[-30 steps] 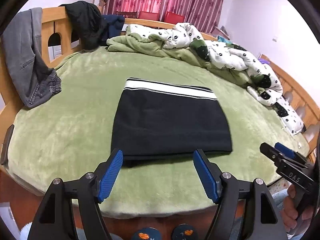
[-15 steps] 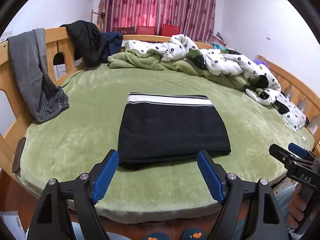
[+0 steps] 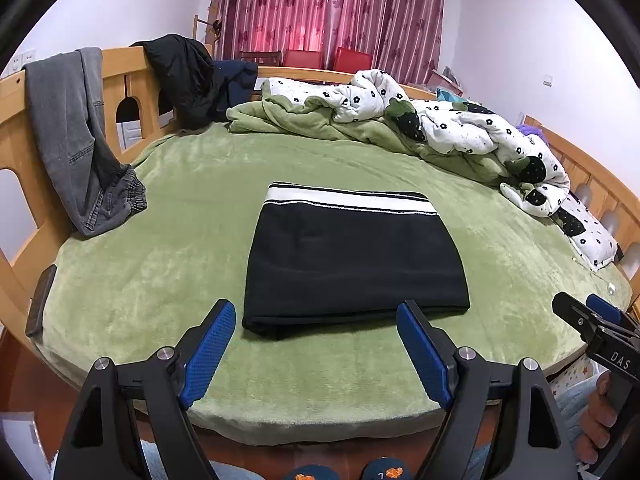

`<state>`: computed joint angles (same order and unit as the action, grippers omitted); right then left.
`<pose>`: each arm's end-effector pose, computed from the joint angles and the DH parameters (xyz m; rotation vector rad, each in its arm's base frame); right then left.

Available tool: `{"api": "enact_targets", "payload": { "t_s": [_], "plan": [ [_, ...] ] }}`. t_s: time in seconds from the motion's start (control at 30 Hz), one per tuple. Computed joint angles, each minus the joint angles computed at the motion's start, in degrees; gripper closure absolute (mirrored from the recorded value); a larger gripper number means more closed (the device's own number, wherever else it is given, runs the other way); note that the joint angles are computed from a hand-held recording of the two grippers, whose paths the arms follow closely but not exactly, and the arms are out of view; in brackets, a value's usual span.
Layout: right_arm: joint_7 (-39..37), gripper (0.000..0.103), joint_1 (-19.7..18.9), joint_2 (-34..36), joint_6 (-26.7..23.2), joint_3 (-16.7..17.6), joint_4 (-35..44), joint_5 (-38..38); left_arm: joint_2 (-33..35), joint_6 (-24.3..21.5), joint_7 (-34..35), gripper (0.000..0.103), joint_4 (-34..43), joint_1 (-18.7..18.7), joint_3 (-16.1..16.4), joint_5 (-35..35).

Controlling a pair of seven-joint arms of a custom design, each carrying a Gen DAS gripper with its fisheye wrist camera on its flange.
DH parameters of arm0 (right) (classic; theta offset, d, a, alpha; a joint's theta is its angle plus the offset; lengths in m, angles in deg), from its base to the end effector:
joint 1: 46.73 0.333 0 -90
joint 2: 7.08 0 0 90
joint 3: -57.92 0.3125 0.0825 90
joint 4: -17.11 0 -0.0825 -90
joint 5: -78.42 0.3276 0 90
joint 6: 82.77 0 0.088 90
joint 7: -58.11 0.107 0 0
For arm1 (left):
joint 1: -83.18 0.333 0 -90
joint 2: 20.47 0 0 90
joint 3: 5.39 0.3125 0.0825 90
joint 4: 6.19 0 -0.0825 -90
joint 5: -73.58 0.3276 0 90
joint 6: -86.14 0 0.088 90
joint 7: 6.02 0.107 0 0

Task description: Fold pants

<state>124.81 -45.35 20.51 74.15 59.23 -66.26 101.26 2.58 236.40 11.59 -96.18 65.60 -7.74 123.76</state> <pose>0.6903 0.0135 0.5175 -1.7972 1.5551 -0.6008 0.6193 -0.2385 0.4967 -1.9227 1.4311 -0.7869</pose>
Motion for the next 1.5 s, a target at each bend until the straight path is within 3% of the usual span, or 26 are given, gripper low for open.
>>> {"api": "enact_targets", "payload": {
  "t_s": [1.5],
  "plan": [
    [-0.63,0.001,0.38,-0.09,2.65,0.01,-1.43,-0.82,0.33,-0.79,-0.4,0.021,0.44,-0.3,-0.01,0.4]
  ]
}}
